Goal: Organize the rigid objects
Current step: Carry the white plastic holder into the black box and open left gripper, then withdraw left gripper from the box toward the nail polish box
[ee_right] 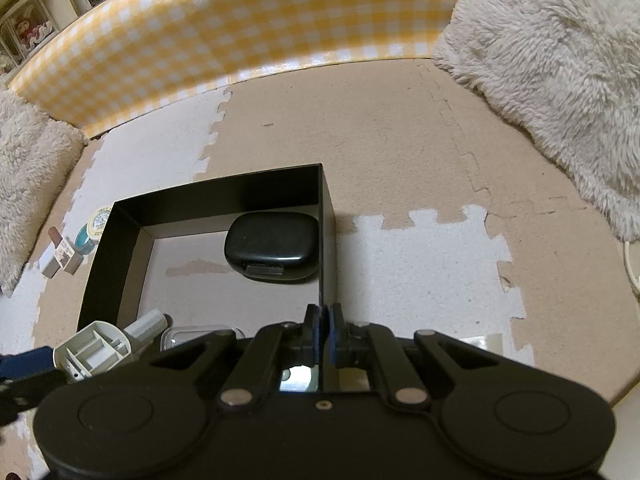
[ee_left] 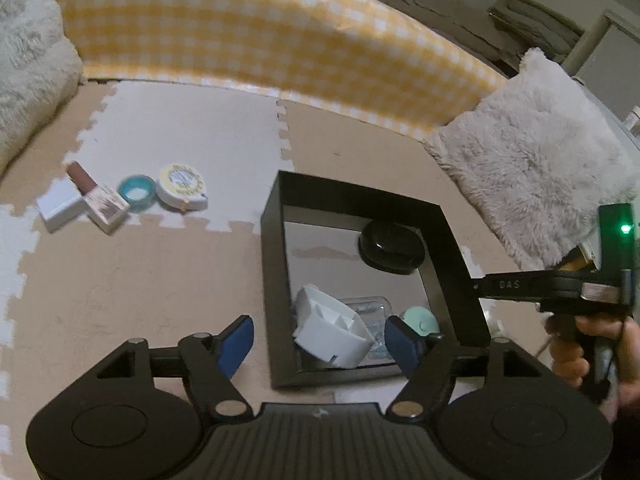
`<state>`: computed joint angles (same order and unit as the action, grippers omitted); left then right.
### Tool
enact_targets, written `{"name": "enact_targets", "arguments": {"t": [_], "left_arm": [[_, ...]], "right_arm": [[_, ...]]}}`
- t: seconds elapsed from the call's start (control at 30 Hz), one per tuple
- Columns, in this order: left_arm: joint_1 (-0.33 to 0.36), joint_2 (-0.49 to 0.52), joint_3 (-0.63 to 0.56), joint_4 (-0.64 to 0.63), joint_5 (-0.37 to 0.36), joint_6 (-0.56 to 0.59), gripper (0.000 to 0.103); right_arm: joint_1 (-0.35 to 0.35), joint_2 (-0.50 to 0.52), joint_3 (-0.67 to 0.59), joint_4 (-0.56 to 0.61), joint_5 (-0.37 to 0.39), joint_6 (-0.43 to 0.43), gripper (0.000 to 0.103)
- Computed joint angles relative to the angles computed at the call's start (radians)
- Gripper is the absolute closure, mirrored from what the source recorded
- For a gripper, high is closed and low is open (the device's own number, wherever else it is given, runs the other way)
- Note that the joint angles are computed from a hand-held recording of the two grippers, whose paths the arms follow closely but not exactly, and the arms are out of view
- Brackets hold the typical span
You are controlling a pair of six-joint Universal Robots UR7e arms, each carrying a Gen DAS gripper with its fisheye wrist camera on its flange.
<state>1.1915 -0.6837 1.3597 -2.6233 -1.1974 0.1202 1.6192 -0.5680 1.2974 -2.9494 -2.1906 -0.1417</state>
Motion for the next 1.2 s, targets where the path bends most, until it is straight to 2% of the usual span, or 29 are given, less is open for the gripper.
{"name": "enact_targets", "arguments": {"t": [0.2, 0.43, 0.53, 0.83, 1.0, 1.2], "left_arm": [[0.001, -0.037, 0.022, 0.036, 0.038, 0.021, 0.024], [0.003, 0.036, -0.028, 0.005, 0.074, 0.055, 0.023], [0.0, 0.056, -0.04, -0.001, 0.116, 0.062, 0.023], [-0.005, 0.035, -0.029, 0.029, 0.091, 0.054, 0.021], [-0.016, 0.026, -0.016, 0.035, 0.092, 0.081, 0.005], [-0.013, 0.063, -0.057, 0.055, 0.137, 0.1, 0.002]], "right_arm": [[0.001, 0.002, -0.002, 0.0, -0.004, -0.003, 0.097], [0.004, 0.005, -0.005, 0.006, -0.016, -0.007, 0.098], [0.004, 0.005, -0.005, 0.006, -0.016, -0.007, 0.098], [0.004, 0.006, -0.007, 0.009, -0.017, -0.007, 0.097], [0.004, 0.005, -0.006, 0.008, -0.018, -0.008, 0.097], [0.005, 0.008, -0.008, 0.008, -0.024, -0.011, 0.098]]}}
